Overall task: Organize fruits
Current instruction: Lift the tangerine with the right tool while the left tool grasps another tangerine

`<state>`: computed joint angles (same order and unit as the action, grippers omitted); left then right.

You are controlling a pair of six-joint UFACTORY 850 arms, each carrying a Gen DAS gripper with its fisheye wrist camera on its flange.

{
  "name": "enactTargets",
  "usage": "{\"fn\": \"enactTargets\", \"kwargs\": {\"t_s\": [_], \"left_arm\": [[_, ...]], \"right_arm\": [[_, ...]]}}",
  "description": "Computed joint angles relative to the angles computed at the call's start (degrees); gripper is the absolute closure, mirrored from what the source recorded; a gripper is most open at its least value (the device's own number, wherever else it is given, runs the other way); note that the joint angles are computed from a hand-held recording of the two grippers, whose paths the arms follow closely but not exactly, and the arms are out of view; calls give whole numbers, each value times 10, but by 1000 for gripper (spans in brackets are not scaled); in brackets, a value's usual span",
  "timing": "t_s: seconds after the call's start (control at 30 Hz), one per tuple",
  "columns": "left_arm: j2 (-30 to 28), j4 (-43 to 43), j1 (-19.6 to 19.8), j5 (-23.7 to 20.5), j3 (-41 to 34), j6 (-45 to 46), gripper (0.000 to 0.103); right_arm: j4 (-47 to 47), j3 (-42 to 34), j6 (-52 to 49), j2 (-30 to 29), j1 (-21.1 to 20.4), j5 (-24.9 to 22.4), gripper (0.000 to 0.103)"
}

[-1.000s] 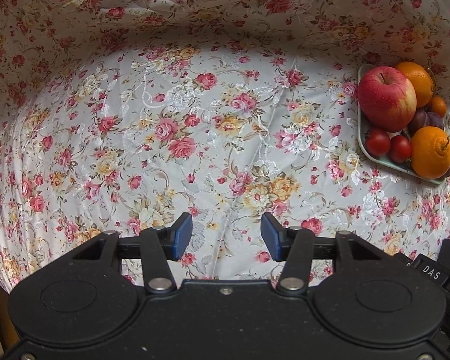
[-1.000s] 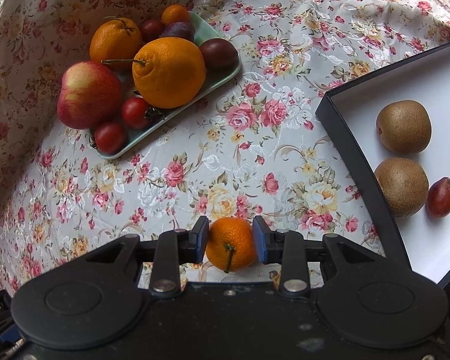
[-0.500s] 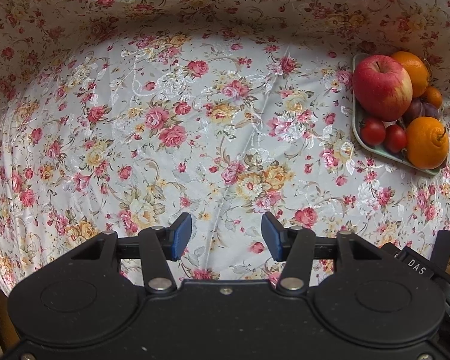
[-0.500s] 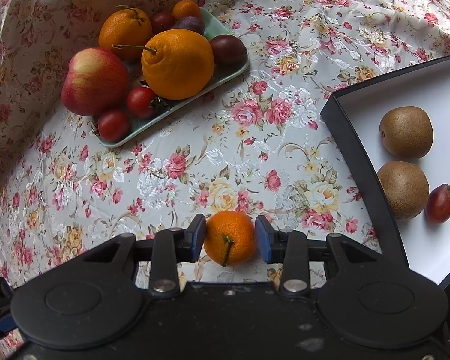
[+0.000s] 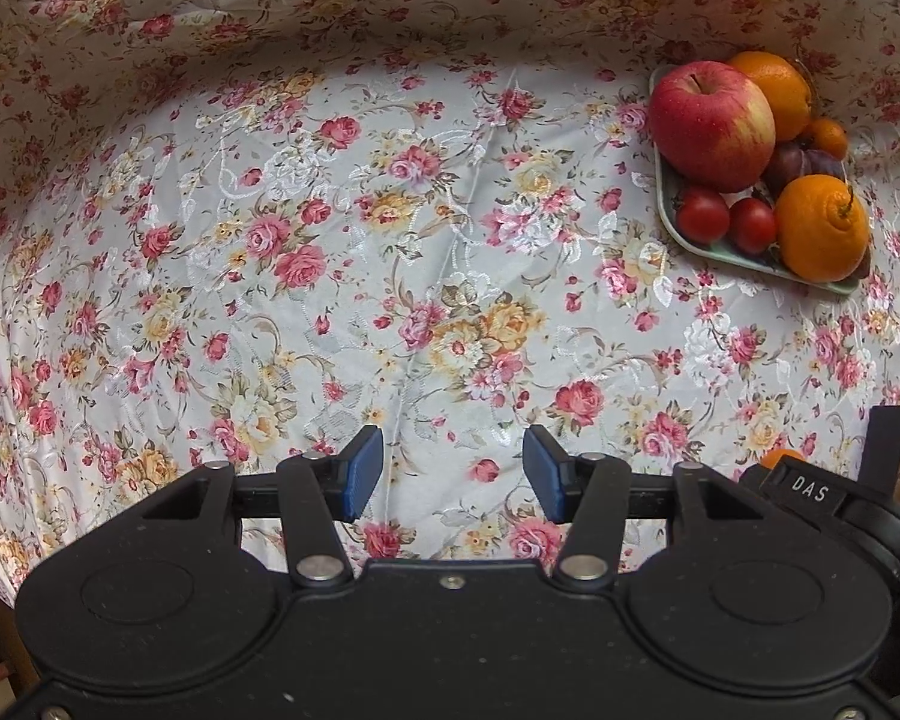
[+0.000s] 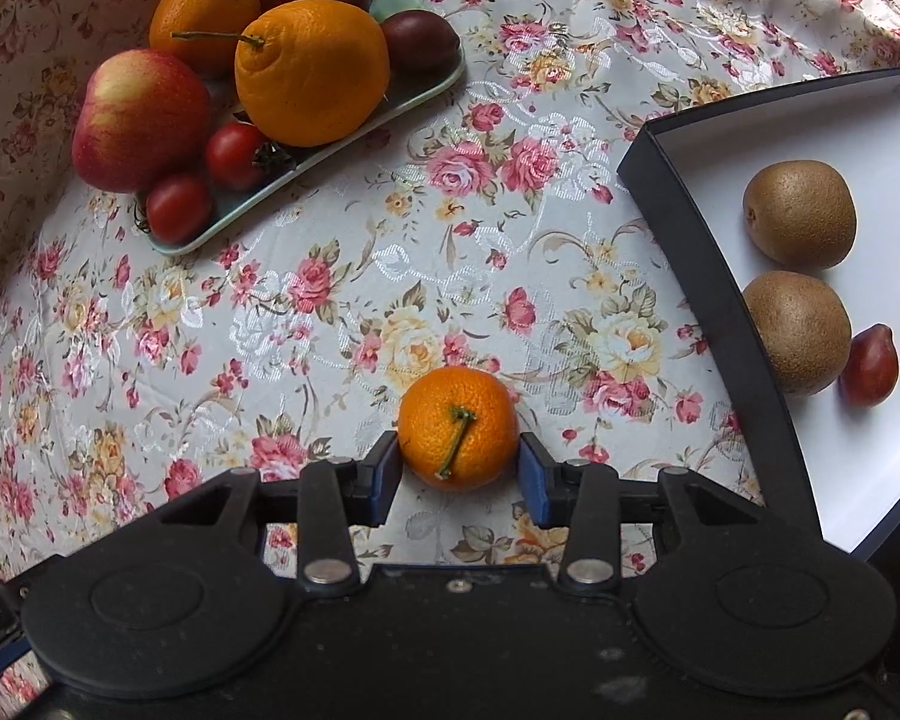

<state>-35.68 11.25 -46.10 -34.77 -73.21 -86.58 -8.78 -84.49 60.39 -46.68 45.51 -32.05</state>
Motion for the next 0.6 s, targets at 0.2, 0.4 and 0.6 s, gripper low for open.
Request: {"fn": "enactTargets", "kwargs": {"t_s": [0.2,0.4,0.6], "left_arm": [[-22,-39,-21,9,-33,98,45],[-40,-75,-44,13,-59,170,45],[-59,-89,-60,10,-83,208,44]], "right_arm": [[-44,31,55,36,-13,36,65],[-91,53,117,61,-33,74,91],[61,58,0,64,-59,74,87]]}}
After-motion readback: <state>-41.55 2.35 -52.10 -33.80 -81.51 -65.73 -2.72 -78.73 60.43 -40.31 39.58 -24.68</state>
